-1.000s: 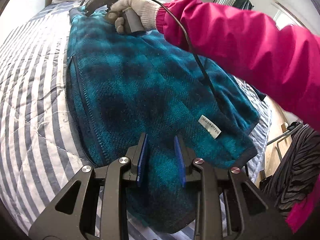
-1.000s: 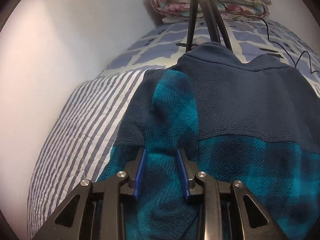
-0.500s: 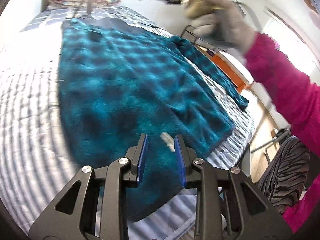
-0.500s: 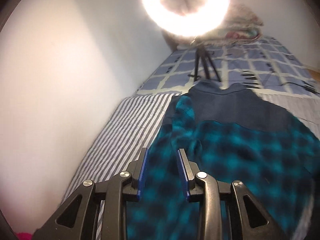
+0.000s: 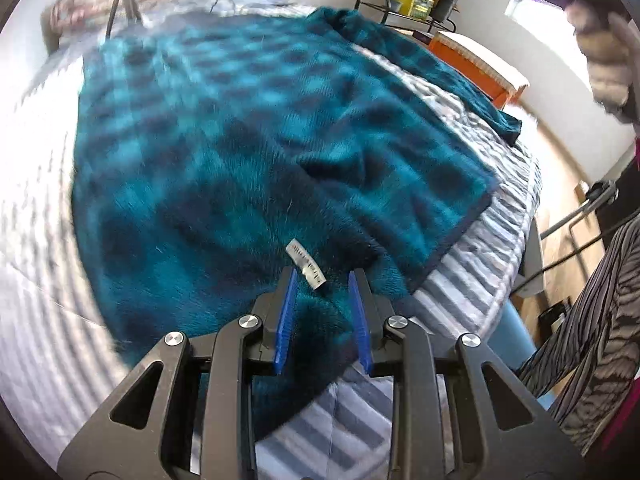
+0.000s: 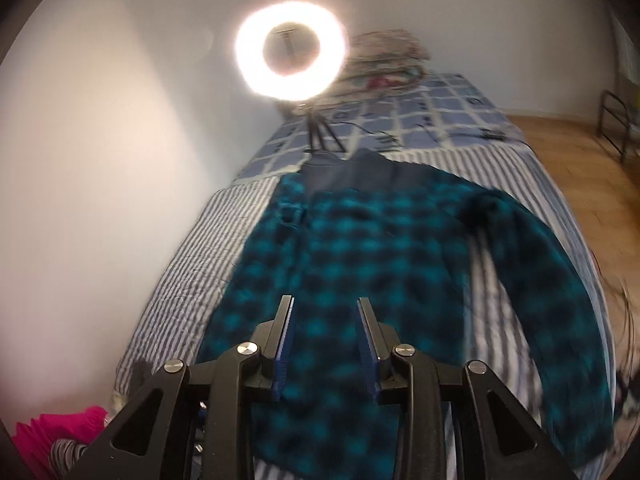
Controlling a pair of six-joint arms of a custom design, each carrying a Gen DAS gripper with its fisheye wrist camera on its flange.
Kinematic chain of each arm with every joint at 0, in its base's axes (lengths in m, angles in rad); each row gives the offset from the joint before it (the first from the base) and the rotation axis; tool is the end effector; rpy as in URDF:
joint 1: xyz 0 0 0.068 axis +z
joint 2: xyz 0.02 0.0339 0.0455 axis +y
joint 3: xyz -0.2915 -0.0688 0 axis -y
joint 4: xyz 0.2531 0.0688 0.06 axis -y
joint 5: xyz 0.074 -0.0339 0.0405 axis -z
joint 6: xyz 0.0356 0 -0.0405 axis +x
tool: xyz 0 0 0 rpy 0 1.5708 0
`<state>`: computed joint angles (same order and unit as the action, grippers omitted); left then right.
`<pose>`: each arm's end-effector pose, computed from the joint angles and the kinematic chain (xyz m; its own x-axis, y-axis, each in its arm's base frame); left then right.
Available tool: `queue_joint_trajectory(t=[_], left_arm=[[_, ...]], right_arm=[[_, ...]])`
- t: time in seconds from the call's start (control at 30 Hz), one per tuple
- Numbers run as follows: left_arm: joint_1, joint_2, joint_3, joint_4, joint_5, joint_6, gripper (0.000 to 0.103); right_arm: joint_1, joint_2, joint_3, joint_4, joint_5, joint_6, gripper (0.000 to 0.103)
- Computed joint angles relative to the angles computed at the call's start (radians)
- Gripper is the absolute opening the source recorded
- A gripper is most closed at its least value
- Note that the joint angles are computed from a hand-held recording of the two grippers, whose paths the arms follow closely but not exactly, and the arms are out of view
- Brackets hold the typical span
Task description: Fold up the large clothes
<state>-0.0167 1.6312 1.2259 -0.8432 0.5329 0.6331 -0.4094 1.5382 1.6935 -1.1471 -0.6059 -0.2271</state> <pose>0.3267 -0.0235 0.2605 -0.6609 0.5207 -0.5405 0.7024 0.6828 -0.2011 0.2904 -0.1039 0.4168 -0.7574 0.1269 -0.6405 -0.1326 0.9306 0.3412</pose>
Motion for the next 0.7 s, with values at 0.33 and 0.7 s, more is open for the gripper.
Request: queue_joint_trajectory(t=[0.33,0.7], left_arm=[[0.007,-0.093,0.31,-0.308,0.084,-0.021,0.048],[-0.191,-0.183,0.305,-0.261,0.106,-0.289,0.05]], right_arm=[[-0.413,-0.066,-0.115,-0.059,-0.071,-0.238,0.071],[-0.742,0.278,0.036,-0.093,-0.1,-0.231,0.068]])
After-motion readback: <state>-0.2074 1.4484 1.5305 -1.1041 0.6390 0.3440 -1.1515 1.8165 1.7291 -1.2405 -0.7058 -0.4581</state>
